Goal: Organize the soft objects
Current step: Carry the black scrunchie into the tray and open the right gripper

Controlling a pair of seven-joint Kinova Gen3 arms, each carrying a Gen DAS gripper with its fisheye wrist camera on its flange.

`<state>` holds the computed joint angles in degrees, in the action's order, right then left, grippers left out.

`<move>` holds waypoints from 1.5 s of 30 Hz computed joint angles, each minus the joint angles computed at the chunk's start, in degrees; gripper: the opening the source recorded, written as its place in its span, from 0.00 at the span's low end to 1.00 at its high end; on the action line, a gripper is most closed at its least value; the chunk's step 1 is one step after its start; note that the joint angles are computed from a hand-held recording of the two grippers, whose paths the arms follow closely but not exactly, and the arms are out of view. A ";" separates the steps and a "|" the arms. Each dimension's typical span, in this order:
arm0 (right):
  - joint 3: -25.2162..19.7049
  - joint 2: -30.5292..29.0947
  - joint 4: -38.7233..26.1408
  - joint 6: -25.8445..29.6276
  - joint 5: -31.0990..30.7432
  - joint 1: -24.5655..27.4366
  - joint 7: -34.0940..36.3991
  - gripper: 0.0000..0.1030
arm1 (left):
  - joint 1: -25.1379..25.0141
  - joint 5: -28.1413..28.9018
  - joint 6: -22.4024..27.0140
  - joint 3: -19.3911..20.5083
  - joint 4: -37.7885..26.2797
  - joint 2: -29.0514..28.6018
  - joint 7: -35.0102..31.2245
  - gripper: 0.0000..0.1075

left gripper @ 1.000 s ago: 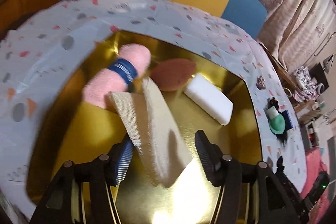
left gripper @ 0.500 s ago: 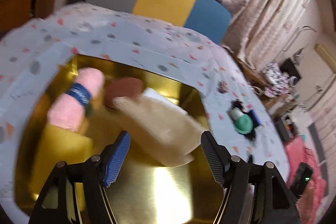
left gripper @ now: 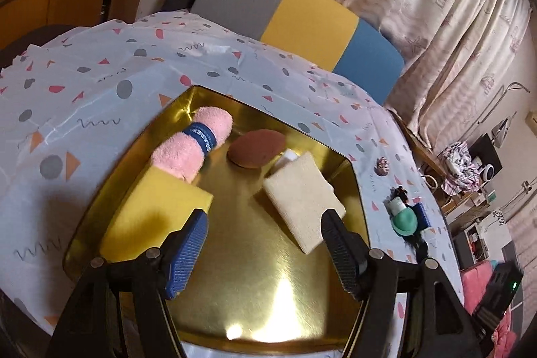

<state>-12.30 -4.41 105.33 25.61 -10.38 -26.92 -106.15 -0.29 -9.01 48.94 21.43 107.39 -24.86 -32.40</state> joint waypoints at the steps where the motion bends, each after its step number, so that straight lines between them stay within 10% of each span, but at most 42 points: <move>1: 0.07 0.68 -1.25 0.45 -1.19 -0.76 1.99 0.22 | -0.34 -0.34 0.24 0.89 -0.05 -0.06 0.56 0.66; 25: -2.67 20.59 -29.10 17.82 4.78 -13.20 5.60 0.22 | -3.38 -0.50 6.99 2.79 1.70 -5.35 3.99 0.66; 32: -0.08 28.49 -40.95 26.03 8.41 -18.37 3.07 0.40 | -3.35 0.81 7.15 1.81 1.91 -5.40 3.58 0.66; 36: 0.00 27.13 -38.36 23.25 7.37 -17.76 1.83 0.63 | -3.90 1.01 7.35 1.66 2.09 -6.00 3.83 0.66; 45: -0.45 17.62 -26.18 13.00 7.62 -13.94 2.25 0.74 | -3.51 2.27 6.51 1.19 2.68 -5.83 3.51 0.66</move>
<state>-12.75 13.21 79.16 38.61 -2.75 -40.86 -103.90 -3.81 -6.74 55.46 22.62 110.07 -30.69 -28.89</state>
